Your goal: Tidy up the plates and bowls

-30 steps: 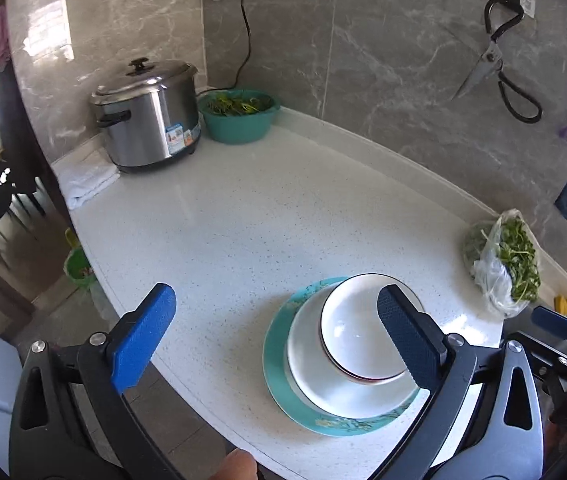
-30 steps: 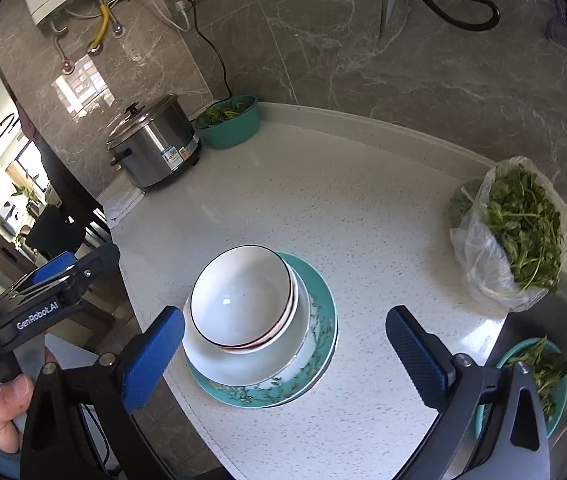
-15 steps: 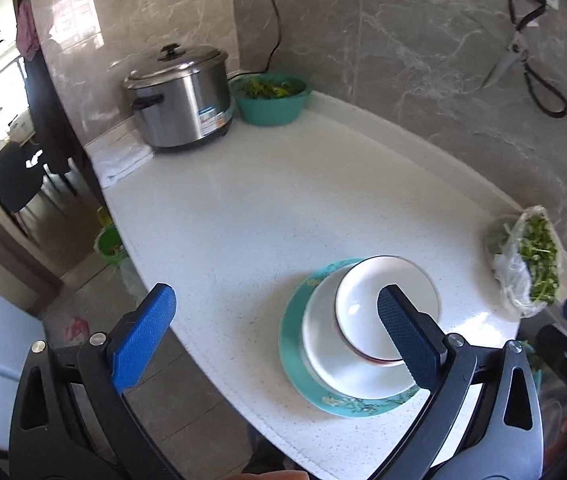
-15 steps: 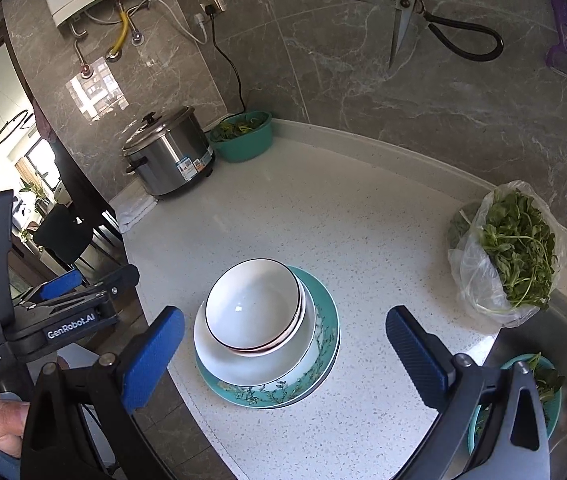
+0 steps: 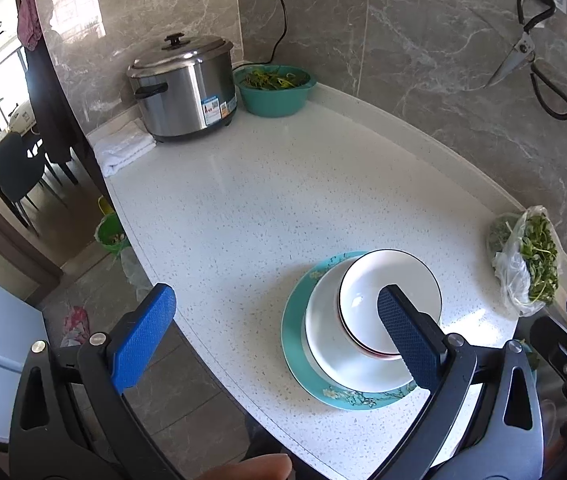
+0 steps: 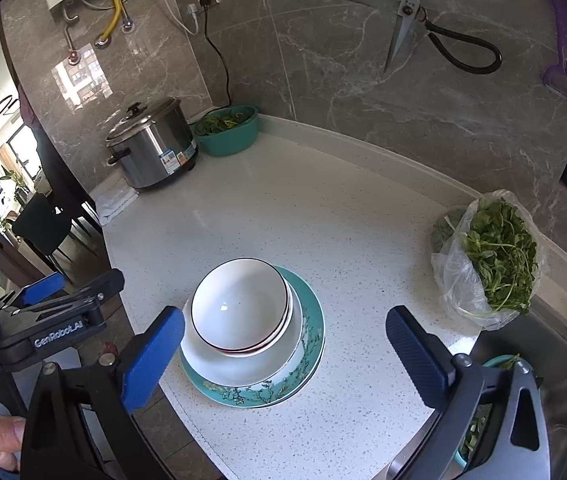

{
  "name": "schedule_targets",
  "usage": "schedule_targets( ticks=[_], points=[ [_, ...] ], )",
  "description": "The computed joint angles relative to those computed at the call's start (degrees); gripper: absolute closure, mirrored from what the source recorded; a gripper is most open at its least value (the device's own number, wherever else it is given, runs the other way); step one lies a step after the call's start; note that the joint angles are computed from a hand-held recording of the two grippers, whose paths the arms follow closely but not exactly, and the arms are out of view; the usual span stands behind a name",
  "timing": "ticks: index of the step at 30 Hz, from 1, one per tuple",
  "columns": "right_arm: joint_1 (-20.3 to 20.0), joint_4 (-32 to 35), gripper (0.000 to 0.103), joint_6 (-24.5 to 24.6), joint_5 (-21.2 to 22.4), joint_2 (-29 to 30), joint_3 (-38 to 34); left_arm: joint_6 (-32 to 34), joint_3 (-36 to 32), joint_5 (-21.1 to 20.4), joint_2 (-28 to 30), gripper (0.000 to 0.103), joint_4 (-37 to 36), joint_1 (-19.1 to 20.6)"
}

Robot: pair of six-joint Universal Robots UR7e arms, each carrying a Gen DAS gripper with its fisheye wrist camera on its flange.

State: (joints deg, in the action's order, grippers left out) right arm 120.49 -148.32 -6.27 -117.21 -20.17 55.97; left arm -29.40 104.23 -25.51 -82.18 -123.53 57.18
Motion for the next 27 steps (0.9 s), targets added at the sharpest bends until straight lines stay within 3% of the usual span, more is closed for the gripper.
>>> schedule_targets(
  ticks=[27],
  points=[
    [-0.1, 6.5, 0.000, 1.8, -3.2, 3.5, -6.1, -0.7, 1.0, 1.6, -1.1, 0.000, -0.7, -1.4]
  ],
)
